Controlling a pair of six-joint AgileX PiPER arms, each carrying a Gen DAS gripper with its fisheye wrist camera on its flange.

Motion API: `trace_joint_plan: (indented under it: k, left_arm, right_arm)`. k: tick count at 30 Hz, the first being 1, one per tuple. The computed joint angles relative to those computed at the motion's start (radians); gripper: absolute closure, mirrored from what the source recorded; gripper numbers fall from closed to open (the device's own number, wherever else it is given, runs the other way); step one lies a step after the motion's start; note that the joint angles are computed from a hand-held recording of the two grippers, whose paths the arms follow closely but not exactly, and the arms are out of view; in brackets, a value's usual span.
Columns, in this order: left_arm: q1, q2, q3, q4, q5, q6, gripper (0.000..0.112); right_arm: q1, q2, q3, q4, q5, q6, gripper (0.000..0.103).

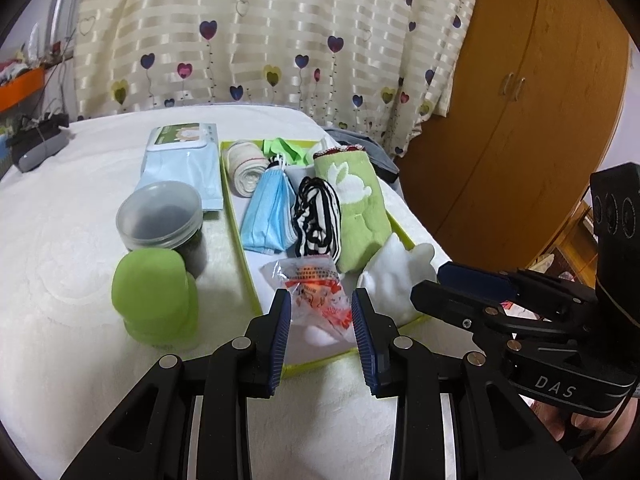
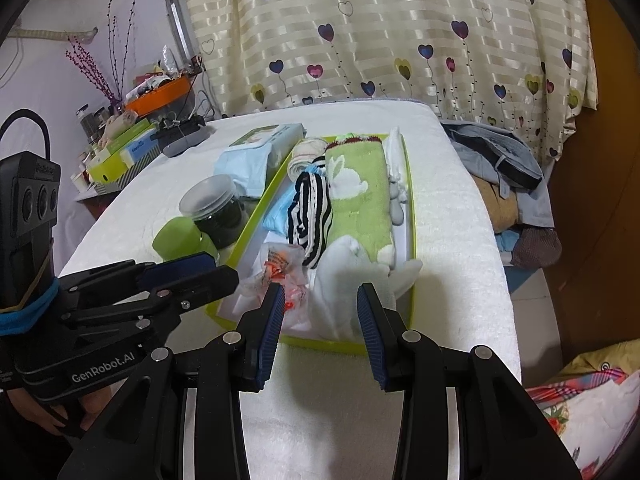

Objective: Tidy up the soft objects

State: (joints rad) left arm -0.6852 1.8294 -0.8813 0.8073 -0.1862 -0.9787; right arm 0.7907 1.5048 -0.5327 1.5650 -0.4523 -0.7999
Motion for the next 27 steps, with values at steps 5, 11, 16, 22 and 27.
trace_joint_plan:
  k: [5, 11, 16, 22, 27]
  left_arm:
    - [0.002, -0.030, 0.055, -0.122, -0.016, 0.130, 0.082]
    - [0.006, -0.053, 0.104, -0.135, -0.029, 0.144, 0.082]
    - [-0.008, -0.052, 0.138, -0.160, -0.032, 0.179, 0.082]
    - [-0.014, -0.005, 0.126, -0.094, -0.020, 0.107, 0.082]
    - [-0.008, 0.040, 0.081, -0.003, -0.004, 0.000, 0.082]
  right_arm:
    - [0.055, -0.003, 0.034, 0.009, -0.025, 0.037, 0.064]
    - [0.081, 0.031, 0.052, -0.005, -0.014, 0.091, 0.064]
    - [0.066, 0.076, 0.037, -0.043, 0.015, 0.124, 0.064]
    - [0.046, 0.137, 0.000, -0.065, 0.033, 0.139, 0.064]
    - [0.026, 0.154, -0.015, -0.075, 0.044, 0.139, 0.064]
